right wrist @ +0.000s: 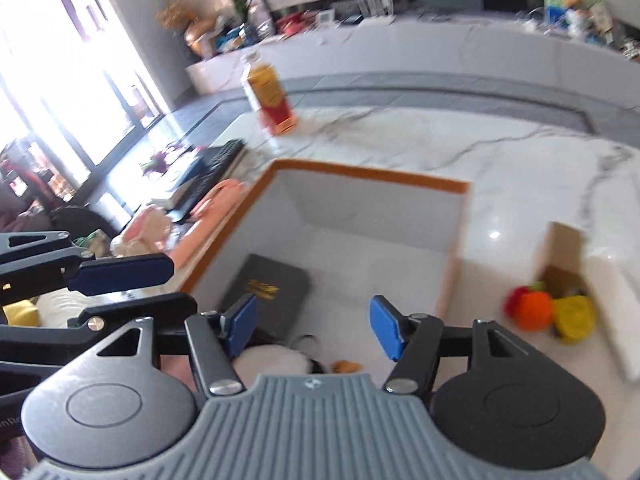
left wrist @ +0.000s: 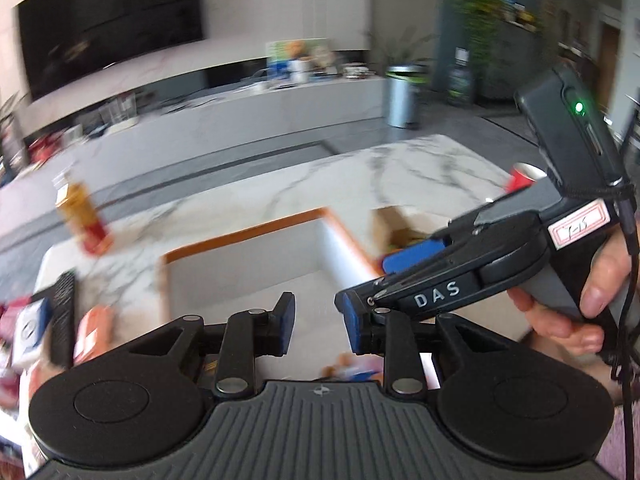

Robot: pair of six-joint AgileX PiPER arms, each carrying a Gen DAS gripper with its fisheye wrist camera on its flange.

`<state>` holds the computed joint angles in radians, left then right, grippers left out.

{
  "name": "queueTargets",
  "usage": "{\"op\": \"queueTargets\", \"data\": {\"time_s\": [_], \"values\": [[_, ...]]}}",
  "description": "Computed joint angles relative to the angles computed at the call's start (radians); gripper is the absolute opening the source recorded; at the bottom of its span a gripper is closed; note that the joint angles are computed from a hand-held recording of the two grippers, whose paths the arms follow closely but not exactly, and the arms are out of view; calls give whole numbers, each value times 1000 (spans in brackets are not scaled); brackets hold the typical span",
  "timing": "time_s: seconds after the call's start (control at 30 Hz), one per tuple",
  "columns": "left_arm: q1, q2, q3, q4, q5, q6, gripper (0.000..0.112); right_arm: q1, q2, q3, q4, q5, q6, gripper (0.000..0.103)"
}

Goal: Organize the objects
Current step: 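Withdraw both tools from the box toward the crocheted ball and tape measure, then grasp the orange crocheted ball with the left tool while the right tool grasps the yellow tape measure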

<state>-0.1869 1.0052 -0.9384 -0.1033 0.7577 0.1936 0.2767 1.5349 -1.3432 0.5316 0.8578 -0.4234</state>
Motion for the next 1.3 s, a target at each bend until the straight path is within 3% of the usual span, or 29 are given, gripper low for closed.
{"op": "queueTargets", "data": {"time_s": [0.2,0.43,0.67,0.9,1.13,1.3], "values": [[-259,158,-50,170,-93,-185,36,-272,-91,128,75,12,-201,65],[-354,470,-209,258,-153,-174,51,-483,33,149,181,15,-402,64],[-356,787,-463,277,-52,-108,52,-514,188,114,260,-36,-562,50],[-307,1022,-741,244,137,-160,59,-508,340,18,273,-43,-607,50],[-306,1151,-904,268,267,-212,63,-496,403,-18,328,-46,-719,52],[-283,1169,-922,235,273,-212,60,-484,434,-30,344,-77,-777,55]]}}
